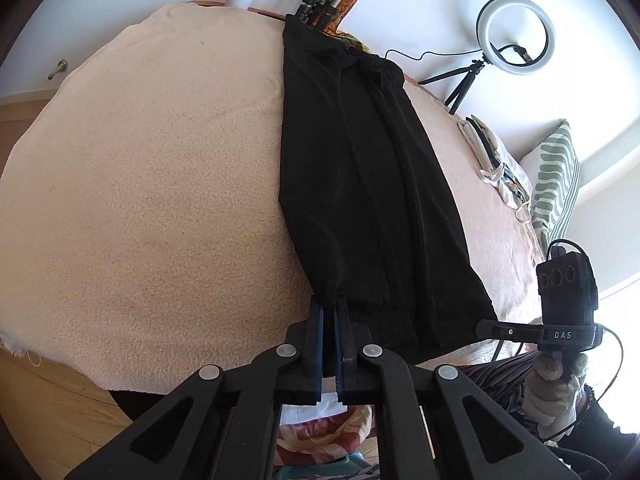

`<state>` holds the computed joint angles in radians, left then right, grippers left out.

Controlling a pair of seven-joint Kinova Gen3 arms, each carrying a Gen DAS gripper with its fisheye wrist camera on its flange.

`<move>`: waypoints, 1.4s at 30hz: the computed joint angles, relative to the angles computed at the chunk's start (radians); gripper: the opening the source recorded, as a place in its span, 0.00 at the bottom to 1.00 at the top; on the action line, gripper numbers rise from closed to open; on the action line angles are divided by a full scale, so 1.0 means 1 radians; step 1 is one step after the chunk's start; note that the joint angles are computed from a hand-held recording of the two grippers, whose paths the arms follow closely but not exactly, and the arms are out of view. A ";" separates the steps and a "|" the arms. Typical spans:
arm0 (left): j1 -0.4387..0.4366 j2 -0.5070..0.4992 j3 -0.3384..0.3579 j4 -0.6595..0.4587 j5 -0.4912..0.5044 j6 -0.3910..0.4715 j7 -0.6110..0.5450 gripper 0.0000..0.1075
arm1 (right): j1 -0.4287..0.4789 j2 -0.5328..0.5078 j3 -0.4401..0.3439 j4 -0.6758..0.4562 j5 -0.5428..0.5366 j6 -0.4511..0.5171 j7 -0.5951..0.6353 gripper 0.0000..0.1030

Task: Fold small clothes
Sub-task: 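Grasp the hem end of the black shirt strip with both tools, then fold the gripped hem end over toward the collar, then open both tools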

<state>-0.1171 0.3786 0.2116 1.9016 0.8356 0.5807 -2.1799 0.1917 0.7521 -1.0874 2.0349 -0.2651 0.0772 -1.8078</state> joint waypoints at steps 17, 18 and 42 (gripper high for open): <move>0.043 0.115 -0.009 -0.237 -0.089 0.032 0.168 0.01 | 0.165 -0.001 -0.049 -0.062 0.055 0.055 0.036 0.06; 0.044 0.129 -0.007 -0.259 -0.106 0.041 0.185 0.01 | 0.157 -0.001 -0.036 -0.075 0.045 0.063 0.047 0.06; 0.024 0.185 0.050 -0.340 -0.259 -0.046 0.306 0.27 | -0.086 -0.086 0.280 -0.239 -0.208 0.202 0.231 0.11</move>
<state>-0.0932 0.5638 0.2619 1.5613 0.5766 0.5349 -1.8737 0.1052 0.6658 -0.8073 1.7956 -0.4726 0.2793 -1.5766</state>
